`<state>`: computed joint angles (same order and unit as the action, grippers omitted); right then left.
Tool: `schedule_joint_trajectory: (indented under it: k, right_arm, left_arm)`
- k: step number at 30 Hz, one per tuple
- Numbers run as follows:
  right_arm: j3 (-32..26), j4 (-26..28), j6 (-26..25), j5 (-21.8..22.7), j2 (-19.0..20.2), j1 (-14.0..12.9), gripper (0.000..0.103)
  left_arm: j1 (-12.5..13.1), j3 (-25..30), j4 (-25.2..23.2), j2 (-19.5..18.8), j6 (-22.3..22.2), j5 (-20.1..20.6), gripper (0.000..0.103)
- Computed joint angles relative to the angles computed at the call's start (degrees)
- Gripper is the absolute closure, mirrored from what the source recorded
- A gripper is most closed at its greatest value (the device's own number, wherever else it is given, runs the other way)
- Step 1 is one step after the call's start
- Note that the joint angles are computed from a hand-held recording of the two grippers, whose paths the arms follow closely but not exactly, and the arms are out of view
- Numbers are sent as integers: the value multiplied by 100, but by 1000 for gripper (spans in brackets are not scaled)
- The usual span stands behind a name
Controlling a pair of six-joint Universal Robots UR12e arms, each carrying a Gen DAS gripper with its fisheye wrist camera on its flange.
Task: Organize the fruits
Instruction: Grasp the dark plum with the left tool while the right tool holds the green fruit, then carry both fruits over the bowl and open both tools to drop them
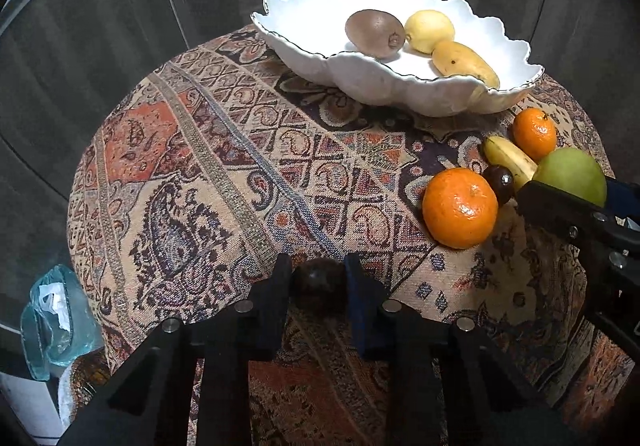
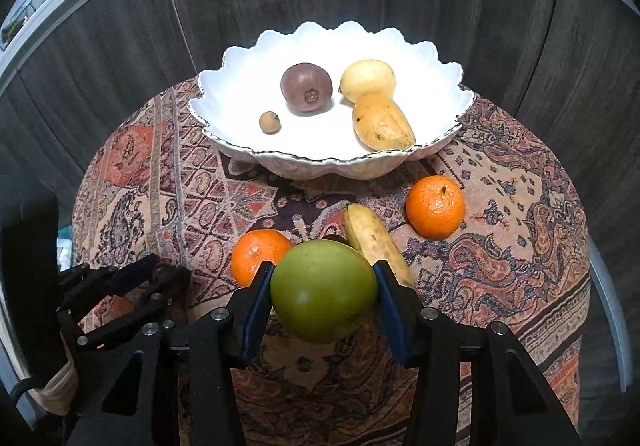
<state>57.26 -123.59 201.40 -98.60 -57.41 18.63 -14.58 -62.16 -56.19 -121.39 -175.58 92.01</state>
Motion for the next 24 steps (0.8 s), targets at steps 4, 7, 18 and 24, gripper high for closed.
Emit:
schedule_joint_trajectory:
  k: [4, 7, 18, 24]
  right_arm:
    - [-15, 2, 16, -17, -14, 3, 53]
    - [-25, -19, 17, -44, -29, 7, 53]
    - [-177, -101, 22, -155, -49, -26, 53]
    - [-393, -145, -39, -222, 28, -63, 53]
  left_arm:
    - [11, -5, 40, 33, -16, -38, 76]
    - [17, 14, 53, 53, -36, -53, 76]
    - [42, 387, 0, -7, -59, -186, 76]
    - [48, 759, 7, -161, -37, -220, 76]
